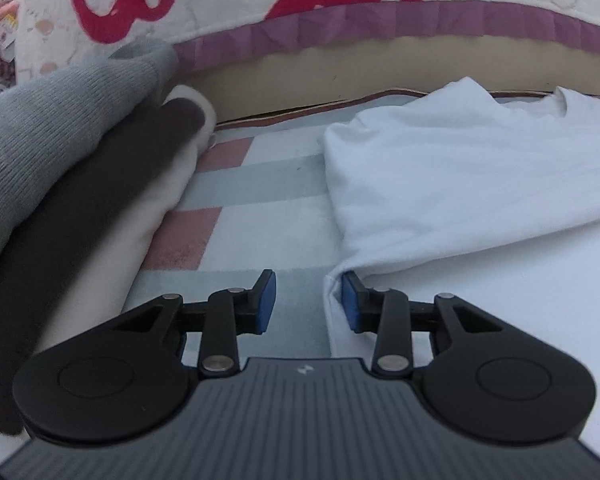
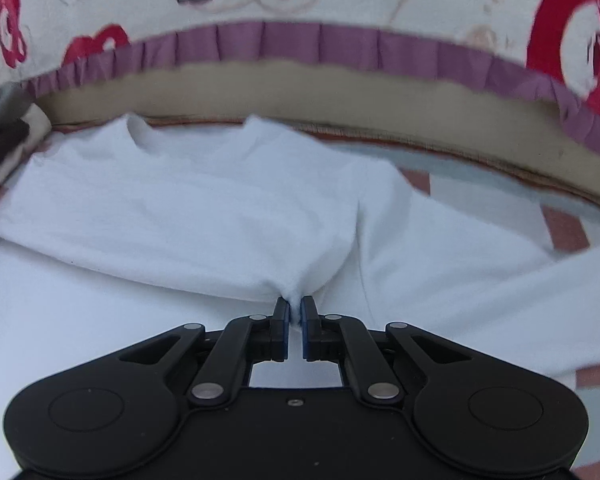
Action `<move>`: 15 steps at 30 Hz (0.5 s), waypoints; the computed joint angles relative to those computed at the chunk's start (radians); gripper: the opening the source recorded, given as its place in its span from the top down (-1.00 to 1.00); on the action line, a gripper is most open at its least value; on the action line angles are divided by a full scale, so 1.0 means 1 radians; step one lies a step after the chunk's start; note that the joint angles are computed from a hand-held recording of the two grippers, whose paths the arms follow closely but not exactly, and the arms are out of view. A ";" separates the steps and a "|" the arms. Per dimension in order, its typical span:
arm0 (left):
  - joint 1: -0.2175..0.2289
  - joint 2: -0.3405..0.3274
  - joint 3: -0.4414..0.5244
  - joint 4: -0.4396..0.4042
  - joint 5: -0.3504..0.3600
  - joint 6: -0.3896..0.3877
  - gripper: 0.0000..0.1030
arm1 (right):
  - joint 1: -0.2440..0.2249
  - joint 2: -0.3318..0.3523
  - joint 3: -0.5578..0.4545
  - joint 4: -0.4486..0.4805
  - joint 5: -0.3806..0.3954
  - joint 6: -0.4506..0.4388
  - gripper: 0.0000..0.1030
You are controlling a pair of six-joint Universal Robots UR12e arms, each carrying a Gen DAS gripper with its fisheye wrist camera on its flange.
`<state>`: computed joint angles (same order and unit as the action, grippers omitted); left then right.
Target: Fold clothes
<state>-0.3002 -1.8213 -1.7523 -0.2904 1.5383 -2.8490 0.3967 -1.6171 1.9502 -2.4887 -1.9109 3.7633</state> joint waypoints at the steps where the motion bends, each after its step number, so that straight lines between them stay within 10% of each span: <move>1: 0.005 0.001 0.007 -0.025 -0.011 -0.030 0.30 | -0.004 -0.006 0.006 0.004 0.015 0.022 0.88; 8: 0.011 0.011 0.015 -0.069 -0.028 -0.069 0.30 | 0.064 -0.018 -0.006 0.126 -0.238 0.177 0.72; 15: 0.018 0.012 0.027 -0.119 -0.032 -0.108 0.19 | 0.048 0.036 -0.023 -0.028 -0.154 0.048 0.30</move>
<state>-0.2823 -1.8092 -1.7252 -0.4091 1.5066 -2.9567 0.4451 -1.5810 1.9274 -2.5170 -2.0654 3.8113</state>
